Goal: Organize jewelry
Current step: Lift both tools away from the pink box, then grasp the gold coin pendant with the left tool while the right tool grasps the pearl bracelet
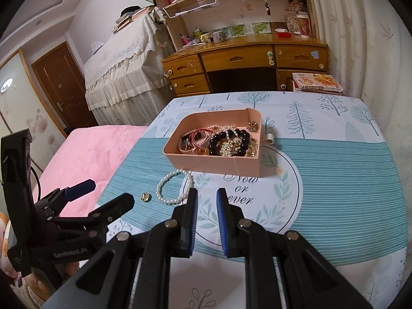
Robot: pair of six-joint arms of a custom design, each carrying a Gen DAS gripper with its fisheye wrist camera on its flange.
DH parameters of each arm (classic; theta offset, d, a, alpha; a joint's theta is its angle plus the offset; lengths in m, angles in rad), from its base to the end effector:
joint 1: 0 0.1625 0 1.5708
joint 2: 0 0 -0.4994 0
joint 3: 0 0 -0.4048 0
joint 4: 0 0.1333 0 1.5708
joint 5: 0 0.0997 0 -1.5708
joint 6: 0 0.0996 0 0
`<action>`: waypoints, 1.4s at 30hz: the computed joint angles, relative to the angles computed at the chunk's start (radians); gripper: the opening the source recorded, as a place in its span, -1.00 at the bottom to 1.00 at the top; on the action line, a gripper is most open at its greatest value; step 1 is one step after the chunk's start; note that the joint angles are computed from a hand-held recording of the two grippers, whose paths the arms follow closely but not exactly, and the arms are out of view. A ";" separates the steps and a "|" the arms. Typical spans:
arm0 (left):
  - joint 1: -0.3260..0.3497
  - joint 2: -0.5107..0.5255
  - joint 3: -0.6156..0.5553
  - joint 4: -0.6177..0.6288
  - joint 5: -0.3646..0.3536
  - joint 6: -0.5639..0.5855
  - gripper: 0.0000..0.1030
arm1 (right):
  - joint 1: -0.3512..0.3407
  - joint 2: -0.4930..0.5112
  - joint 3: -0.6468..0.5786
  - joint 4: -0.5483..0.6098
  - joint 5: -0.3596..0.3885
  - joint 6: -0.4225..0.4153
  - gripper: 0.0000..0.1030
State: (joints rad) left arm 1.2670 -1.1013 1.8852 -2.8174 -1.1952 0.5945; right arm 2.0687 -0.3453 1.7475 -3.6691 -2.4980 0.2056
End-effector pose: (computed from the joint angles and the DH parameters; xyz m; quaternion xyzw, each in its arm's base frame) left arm -0.0303 -0.6645 0.2836 0.3766 0.8800 -0.1966 0.2124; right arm 0.3588 -0.5478 -0.0495 -0.0284 -0.8541 0.4312 0.2895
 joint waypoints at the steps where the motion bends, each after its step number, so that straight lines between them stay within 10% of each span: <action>1: 0.002 0.001 0.000 0.001 0.004 0.002 0.99 | -0.003 0.000 0.002 0.004 0.007 0.003 -0.71; 16: 0.092 0.037 -0.149 0.231 -0.087 -0.019 0.99 | -0.022 0.027 -0.026 0.087 0.026 0.025 -0.71; 27: 0.113 0.065 -0.148 0.176 -0.048 0.085 0.98 | -0.057 0.035 -0.029 0.158 0.071 0.040 -0.71; 42: 0.105 0.135 -0.171 0.136 -0.002 0.211 0.21 | -0.085 0.049 -0.081 0.220 0.132 0.023 -0.71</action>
